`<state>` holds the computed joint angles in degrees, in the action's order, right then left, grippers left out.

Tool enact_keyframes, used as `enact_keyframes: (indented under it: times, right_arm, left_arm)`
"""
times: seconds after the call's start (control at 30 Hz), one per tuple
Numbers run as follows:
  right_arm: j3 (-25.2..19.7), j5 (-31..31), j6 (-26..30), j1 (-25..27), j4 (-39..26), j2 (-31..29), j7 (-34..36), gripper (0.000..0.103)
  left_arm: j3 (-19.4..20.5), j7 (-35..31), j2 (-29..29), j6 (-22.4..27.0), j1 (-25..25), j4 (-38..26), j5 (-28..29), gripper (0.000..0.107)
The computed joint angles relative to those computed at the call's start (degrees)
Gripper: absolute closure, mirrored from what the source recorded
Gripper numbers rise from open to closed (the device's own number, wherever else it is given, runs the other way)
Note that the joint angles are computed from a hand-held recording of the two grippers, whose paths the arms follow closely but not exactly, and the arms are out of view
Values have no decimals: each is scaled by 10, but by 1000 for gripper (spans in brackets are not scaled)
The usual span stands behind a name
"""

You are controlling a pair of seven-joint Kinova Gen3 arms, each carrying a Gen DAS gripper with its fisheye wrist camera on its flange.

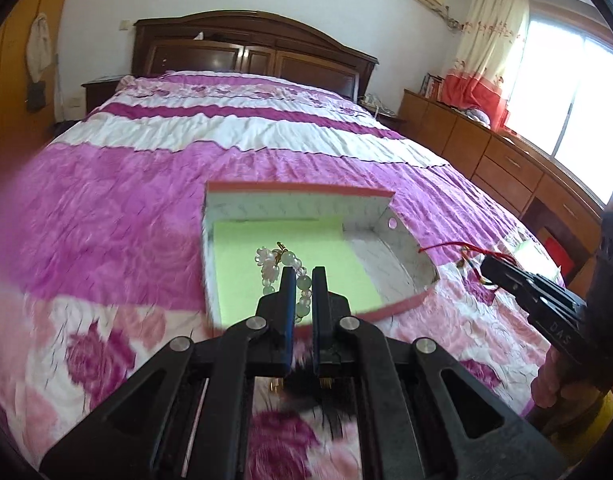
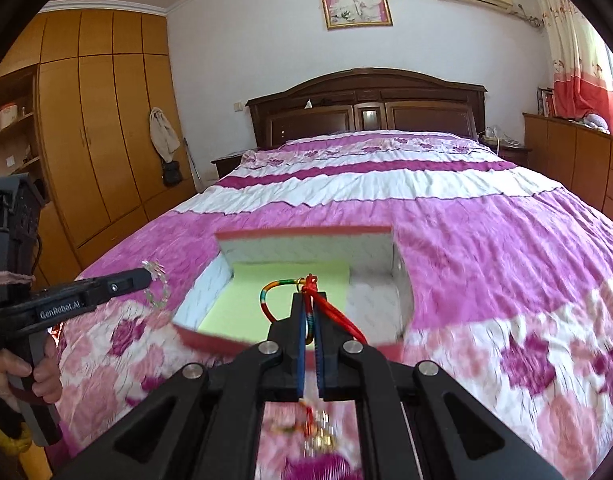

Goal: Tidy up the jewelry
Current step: 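Carry the bead bracelet with the left tool while the right tool carries the string bracelet into the box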

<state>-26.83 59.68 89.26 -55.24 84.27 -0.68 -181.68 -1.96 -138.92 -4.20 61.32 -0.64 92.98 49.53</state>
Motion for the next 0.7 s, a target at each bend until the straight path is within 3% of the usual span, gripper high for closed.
enact_keyframes:
  times: [0.17, 0.33, 0.7]
  right_arm:
    - [37, -23, -62, 43, -2, 2, 51, 98]
    - [77, -97, -143, 107, 3, 1, 114, 98]
    - [134, -192, -206, 197, -18, 39, 213, 98]
  left_arm:
    - [25, 12, 32, -51, 13, -16, -8, 107]
    - [55, 88, 65, -106, 35, -38, -66, 107]
    - [90, 239, 144, -117, 76, -121, -222, 107]
